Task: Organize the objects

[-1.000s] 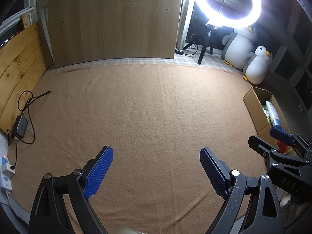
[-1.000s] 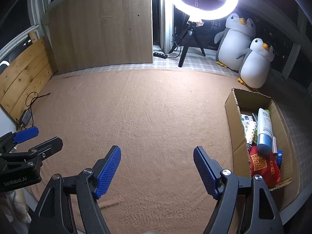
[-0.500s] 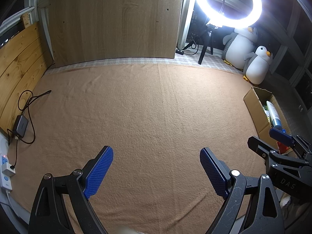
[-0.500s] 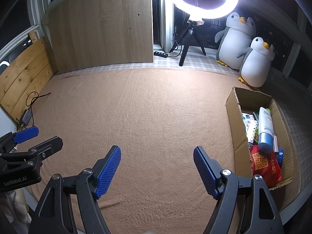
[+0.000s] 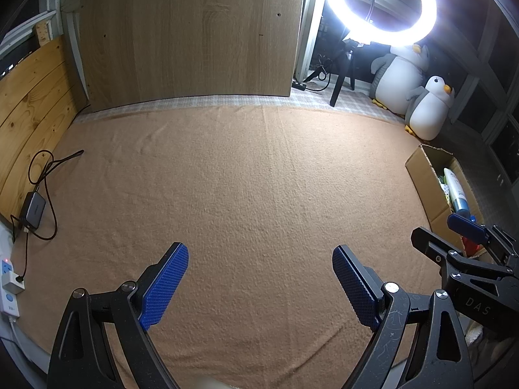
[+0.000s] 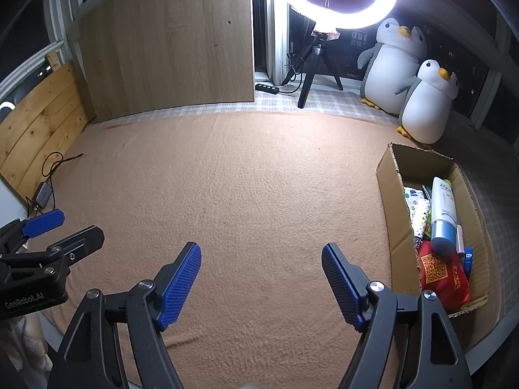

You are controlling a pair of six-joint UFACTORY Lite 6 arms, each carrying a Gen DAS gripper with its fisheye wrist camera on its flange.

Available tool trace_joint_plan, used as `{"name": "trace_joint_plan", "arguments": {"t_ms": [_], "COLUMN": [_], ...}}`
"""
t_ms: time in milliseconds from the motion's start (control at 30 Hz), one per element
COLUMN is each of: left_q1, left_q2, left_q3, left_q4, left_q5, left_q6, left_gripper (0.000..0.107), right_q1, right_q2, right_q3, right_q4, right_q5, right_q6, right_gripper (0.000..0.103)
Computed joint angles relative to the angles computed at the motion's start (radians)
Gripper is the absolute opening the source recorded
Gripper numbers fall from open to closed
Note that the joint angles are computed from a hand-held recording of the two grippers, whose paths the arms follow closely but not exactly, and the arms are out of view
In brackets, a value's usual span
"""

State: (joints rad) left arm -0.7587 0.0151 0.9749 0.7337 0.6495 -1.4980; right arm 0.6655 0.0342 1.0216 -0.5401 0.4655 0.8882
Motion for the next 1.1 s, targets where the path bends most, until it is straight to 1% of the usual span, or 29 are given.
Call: {"name": "trace_joint_plan", "arguments": {"t_ms": [600, 1100], "left_q1": [0.013, 0.006], "left_q2": [0.014, 0.027], "left_q3": [0.005, 0.002], "left_q4": [-0.001, 0.018], "left_q5": [-0.011, -0.007], "left_q6": [0.006, -0.031], "left_gripper": [0.093, 0.094], "right_q1": [-0.016, -0.014], "right_q2": [0.006, 0.005], "right_q3": [-0.003, -0.012], "right_q4": [0.027, 0.024], "right_q5": [-0.014, -0.017], "right_q6": [-0.03, -0.026], "right_gripper": [0.074, 0.074]}}
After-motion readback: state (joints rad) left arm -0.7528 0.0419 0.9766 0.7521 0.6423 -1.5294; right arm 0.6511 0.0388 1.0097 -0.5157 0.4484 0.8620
